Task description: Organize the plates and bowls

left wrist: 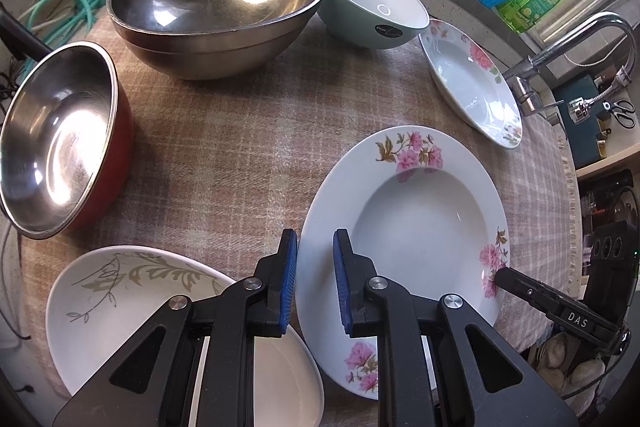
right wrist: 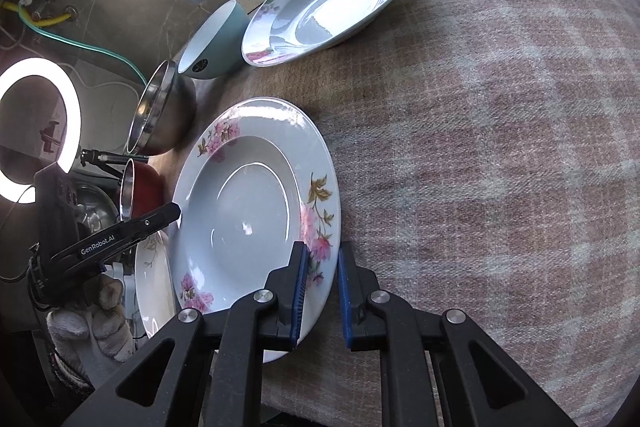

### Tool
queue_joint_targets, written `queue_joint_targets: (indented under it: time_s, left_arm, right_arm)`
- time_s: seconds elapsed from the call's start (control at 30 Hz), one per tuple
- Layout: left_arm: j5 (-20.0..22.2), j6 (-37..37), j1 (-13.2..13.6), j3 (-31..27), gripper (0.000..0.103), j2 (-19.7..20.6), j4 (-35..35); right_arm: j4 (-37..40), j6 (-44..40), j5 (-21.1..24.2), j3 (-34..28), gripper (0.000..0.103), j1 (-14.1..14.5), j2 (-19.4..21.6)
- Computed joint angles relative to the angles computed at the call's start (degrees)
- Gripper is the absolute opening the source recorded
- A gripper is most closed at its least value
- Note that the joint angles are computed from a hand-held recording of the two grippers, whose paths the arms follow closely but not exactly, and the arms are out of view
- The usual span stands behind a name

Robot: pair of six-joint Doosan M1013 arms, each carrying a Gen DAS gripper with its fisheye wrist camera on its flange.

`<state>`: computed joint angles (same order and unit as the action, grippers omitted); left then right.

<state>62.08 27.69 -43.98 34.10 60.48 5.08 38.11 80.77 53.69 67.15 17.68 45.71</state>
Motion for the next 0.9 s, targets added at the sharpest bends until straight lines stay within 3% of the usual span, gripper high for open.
queue_joint_targets:
  time_s: [0.9]
  left_arm:
    - [2.06,2.0,-2.12,-5.65,0.016,2.79,-1.89]
  right_arm:
    - [-3.12,1.89,-3.9,6.57,0.015,-1.87,-4.19]
